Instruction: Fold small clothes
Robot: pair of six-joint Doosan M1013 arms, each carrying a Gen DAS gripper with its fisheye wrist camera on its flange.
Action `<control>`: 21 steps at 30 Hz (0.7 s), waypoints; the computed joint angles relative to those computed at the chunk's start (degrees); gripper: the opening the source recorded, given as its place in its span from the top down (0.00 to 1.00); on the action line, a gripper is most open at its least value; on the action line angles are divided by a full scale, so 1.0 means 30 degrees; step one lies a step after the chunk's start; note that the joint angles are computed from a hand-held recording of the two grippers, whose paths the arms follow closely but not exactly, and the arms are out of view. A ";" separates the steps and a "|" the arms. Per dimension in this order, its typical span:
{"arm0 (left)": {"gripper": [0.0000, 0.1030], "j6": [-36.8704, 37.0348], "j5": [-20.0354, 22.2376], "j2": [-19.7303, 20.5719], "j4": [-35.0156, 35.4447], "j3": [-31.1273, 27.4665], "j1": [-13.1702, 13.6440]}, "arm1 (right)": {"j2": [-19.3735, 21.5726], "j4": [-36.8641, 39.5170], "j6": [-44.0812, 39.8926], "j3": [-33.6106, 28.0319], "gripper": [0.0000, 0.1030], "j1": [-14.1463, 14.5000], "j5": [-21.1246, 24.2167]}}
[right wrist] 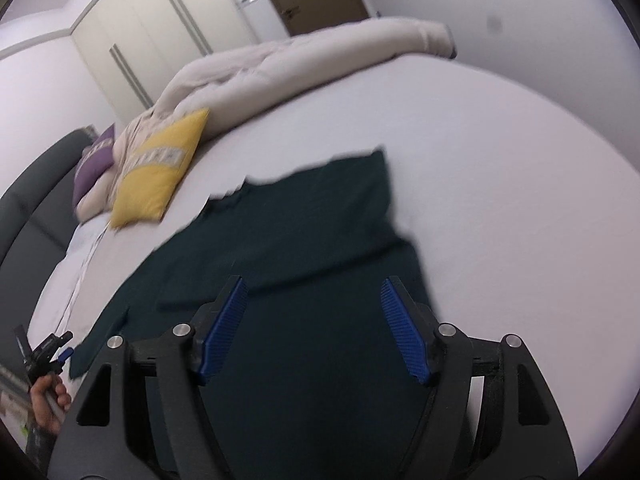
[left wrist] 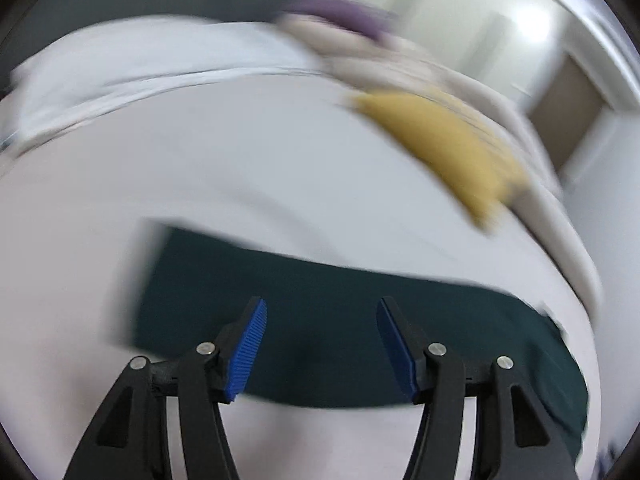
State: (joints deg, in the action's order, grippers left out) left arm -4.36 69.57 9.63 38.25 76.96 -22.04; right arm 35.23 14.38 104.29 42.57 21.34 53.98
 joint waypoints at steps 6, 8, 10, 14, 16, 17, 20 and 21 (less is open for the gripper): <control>0.43 -0.1081 0.0119 -0.1472 -0.1179 0.2638 0.0683 | -0.0914 0.0786 -0.0106 0.2168 0.34 0.0657 0.0403; 0.50 -0.0649 0.0776 -0.1136 -0.1181 0.2118 0.0705 | -0.1039 0.0969 -0.0149 0.2541 0.34 0.0870 0.0482; 0.80 0.0016 0.0090 -0.0951 -0.2086 0.1788 0.1038 | -0.1362 0.1110 -0.0469 0.3055 0.34 0.1038 0.0056; 0.86 0.0713 0.0156 -0.0617 -0.2056 0.0884 0.0828 | -0.1963 0.1377 -0.1129 0.3890 0.34 0.1089 -0.0571; 0.86 0.0831 0.0243 -0.0242 -0.1357 0.0001 0.0354 | -0.2329 0.1993 -0.1389 0.4495 0.34 0.0883 -0.1010; 0.86 0.1144 0.0099 -0.0024 -0.1116 -0.0525 0.0091 | -0.2545 0.2221 -0.1418 0.4866 0.34 0.0767 -0.1249; 0.87 0.3410 -0.0174 0.1494 -0.1053 -0.3227 -0.0667 | -0.2877 0.2981 -0.1521 0.5526 0.34 0.0342 -0.1601; 0.87 0.4412 -0.0339 0.2184 -0.1132 -0.4361 -0.0966 | -0.2875 0.3210 -0.1550 0.5574 0.34 0.0186 -0.1630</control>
